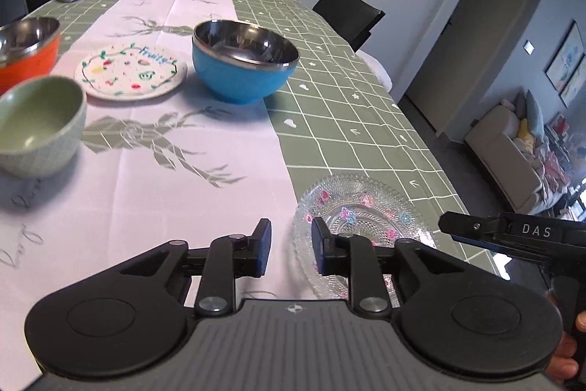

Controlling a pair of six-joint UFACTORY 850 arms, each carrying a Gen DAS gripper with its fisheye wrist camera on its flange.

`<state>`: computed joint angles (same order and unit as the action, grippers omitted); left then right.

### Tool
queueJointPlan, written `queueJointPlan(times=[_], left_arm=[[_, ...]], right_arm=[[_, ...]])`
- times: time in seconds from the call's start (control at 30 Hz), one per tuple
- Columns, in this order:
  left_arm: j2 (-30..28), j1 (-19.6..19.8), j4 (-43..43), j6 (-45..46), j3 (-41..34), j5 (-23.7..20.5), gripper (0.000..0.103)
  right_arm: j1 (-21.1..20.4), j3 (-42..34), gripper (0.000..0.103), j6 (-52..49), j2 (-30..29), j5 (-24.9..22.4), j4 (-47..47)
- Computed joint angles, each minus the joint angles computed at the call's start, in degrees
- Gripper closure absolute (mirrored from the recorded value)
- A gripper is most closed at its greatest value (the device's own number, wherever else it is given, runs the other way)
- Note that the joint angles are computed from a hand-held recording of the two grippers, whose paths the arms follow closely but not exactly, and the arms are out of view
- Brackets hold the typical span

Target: Organize plates and bowls

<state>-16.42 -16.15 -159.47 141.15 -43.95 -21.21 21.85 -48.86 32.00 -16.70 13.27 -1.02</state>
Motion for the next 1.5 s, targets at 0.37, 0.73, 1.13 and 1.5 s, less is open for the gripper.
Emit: queueJointPlan(times=[0.37,0.73,1.13,1.5], left_arm=[[4.4,7.1,6.2,0.1,0.8,4.0,0.068],[1.2,13.4,21.2,-11.1,-6.1,4.9,0.068],[-3.4,15.5,13.5,-2.3,-11.0,6.0,0.065],[-5.7,16.8,16.2,-6.2,-12.8,7.4,0.064]], right_arm=[[2.6,-7.1,0.074,37.3,-4.7,1.1,-39.2],[6.9,-24.0,0.074,66.9,-15.8,0.5,-67.9],[7.7,-43.4,0.075,95.0,-30.6,-1.1,-81.2],[7.4,-53.5,0.081,121.3,-38.4,1.0,-100.1]])
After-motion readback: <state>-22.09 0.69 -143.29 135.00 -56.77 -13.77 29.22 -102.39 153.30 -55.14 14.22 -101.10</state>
